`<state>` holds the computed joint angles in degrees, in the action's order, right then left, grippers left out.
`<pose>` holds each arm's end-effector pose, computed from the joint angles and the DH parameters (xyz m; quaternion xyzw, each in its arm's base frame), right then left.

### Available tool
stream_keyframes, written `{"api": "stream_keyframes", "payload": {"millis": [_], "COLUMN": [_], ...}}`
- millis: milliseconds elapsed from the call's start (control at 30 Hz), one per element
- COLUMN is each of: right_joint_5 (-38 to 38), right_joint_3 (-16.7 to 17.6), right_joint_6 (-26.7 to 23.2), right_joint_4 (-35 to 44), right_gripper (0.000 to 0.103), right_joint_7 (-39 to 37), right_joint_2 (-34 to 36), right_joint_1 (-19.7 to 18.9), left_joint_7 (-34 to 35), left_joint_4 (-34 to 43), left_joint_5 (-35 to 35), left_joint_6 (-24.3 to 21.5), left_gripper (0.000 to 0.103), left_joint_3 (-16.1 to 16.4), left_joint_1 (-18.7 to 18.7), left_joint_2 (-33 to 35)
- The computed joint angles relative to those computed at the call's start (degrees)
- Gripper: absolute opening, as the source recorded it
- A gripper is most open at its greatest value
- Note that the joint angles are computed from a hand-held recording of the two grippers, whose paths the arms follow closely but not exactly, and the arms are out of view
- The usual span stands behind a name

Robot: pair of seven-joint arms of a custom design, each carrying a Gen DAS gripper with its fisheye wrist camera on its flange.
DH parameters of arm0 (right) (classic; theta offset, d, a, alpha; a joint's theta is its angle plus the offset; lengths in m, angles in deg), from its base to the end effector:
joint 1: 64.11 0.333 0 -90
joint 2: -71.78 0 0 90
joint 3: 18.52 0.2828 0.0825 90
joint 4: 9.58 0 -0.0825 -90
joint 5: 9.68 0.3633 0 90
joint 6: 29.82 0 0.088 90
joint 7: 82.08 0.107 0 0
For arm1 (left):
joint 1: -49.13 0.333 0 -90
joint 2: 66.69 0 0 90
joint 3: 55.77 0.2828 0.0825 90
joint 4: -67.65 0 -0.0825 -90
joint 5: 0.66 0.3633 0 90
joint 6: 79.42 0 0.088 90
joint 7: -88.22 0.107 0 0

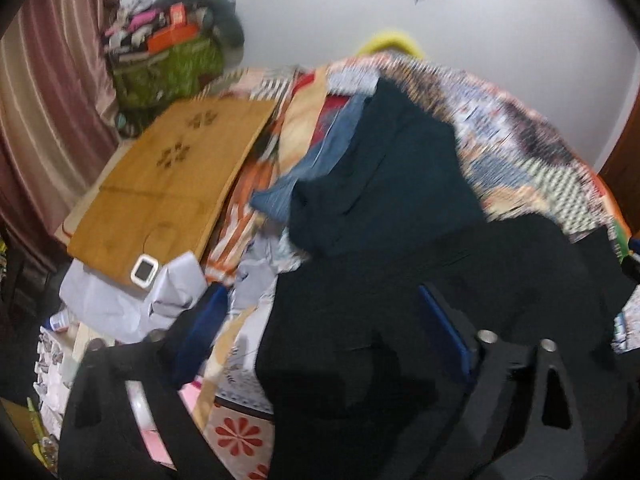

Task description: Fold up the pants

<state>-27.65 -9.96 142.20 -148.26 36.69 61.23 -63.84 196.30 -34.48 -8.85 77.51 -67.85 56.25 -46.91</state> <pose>0.4921 0.1009 0.4462 -0.6396 0.6697 -0.2431 0.2885 0.6571 -0.0375 0.4158 -0.5815 0.7514 -0.2491 0.1876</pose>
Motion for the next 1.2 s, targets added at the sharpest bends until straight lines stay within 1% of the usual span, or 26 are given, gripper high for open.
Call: {"api": "stream_keyframes", "payload": {"millis": [67,133,200,233,267,300,333,367,400,433,467,533,633,667,700,767,800,833,900,933,967,1000,1033,1100,1167,1200], "right_joint_5": [5.92,8.43,13.71,19.66,24.73,31.21,35.00,35.93,35.63,33.19,32.40,30.17,30.54,32.05,34.37,35.84,36.26,36.81,37.66,38.09,37.98,38.24,36.64,32.41,29.18,28.69], "right_joint_3": [-3.14,-4.51,-6.11,-6.73,-7.13,-7.13,-7.10,-7.27,-7.44,-7.90,-8.11,-8.64,-8.62,-8.14,-7.45,-7.23,-7.13,-6.96,-6.74,-6.69,-6.84,-6.84,-7.40,-8.49,-8.94,-8.84], "right_joint_6": [-2.53,-3.82,-4.34,-4.91,-5.81,-7.56,-9.74,-10.61,-10.84,-10.77,-10.72,-11.00,-12.24,-12.97,-13.57,-12.72,-12.05,-11.61,-11.22,-11.27,-11.11,-10.77,-10.34,-10.52,-10.54,-10.26], "right_joint_4": [3.11,5.35,7.64,8.86,10.28,11.81,13.71,14.95,15.74,16.64,17.25,18.73,20.59,21.19,21.58,20.90,20.33,19.89,19.57,19.70,19.88,20.01,20.01,20.29,20.01,19.57], "right_gripper": [0.097,0.095,0.093,0.093,0.093,0.093,0.093,0.093,0.093,0.093,0.093,0.093,0.091,0.087,0.080,0.073,0.067,0.062,0.045,0.041,0.036,0.029,0.026,0.015,0.008,0.008], "right_joint_7": [-6.98,-10.08,-15.41,-20.76,-25.66,-31.59,-35.22,-36.53,-36.74,-35.13,-34.89,-33.66,-33.98,-35.23,-37.14,-38.04,-38.62,-39.49,-40.81,-41.16,-40.78,-40.34,-38.30,-34.52,-32.13,-31.70], "right_joint_2": [3.66,6.07,8.51,9.65,10.74,11.74,13.05,14.08,14.91,15.97,16.69,18.22,20.23,20.77,21.12,20.86,20.53,20.23,19.88,19.92,20.12,20.32,20.45,20.48,19.68,19.09], "right_joint_1": [3.27,4.55,6.03,7.02,7.51,7.85,7.94,7.97,8.15,8.59,8.73,9.16,8.98,8.58,7.97,8.14,8.27,8.32,8.48,8.56,8.83,9.05,9.81,11.21,12.04,12.05], "left_joint_7": [-1.77,-2.86,-3.67,-4.59,-5.71,-6.96,-7.29,-7.32,-7.32,-7.07,-6.98,-7.33,-6.99,-7.24,-7.69,-8.37,-8.92,-9.16,-9.75,-9.87,-9.92,-10.15,-10.24,-10.30,-9.58,-9.06], "left_joint_4": [3.09,7.19,11.03,13.29,15.34,17.82,20.90,23.65,26.02,28.29,30.26,32.81,36.37,36.63,37.37,37.56,37.93,37.98,36.94,35.97,35.37,34.40,33.41,31.13,27.93,26.69], "left_joint_5": [2.06,3.36,4.13,4.96,5.86,6.58,6.41,6.02,5.68,5.28,5.07,5.17,4.97,5.09,5.50,6.15,6.12,5.93,5.61,5.89,6.66,7.69,7.91,7.62,6.32,5.54], "left_joint_6": [-2.61,-5.79,-8.95,-10.87,-12.86,-15.50,-18.70,-21.59,-23.86,-25.69,-27.07,-28.58,-30.79,-30.91,-31.30,-30.89,-30.59,-30.37,-29.18,-27.94,-27.05,-26.19,-25.66,-24.78,-23.38,-22.97], "left_gripper": [0.081,0.076,0.072,0.071,0.067,0.064,0.056,0.052,0.051,0.051,0.050,0.049,0.042,0.034,0.031,0.021,0.019,0.017,0.013,0.012,0.007,0.006,0.005,0.004,0.000,0.000], "left_joint_3": [1.38,1.88,1.90,2.22,2.66,2.96,2.53,1.98,1.58,1.17,0.93,0.96,0.70,0.86,1.15,1.63,1.69,1.57,1.45,1.56,1.90,2.42,2.39,2.01,1.21,0.83], "left_joint_1": [-0.64,-0.79,-0.80,-1.24,-1.67,-2.15,-2.13,-2.02,-1.99,-1.92,-2.04,-2.52,-2.80,-2.96,-3.38,-3.65,-3.67,-3.46,-3.11,-3.19,-3.51,-3.90,-3.79,-3.20,-1.87,-1.21], "left_joint_2": [2.96,6.38,9.39,11.09,12.48,14.16,16.30,18.11,19.76,21.37,22.78,24.55,26.69,26.84,27.23,27.39,27.67,27.70,27.11,26.53,26.10,25.42,24.67,22.93,20.48,19.37]}}
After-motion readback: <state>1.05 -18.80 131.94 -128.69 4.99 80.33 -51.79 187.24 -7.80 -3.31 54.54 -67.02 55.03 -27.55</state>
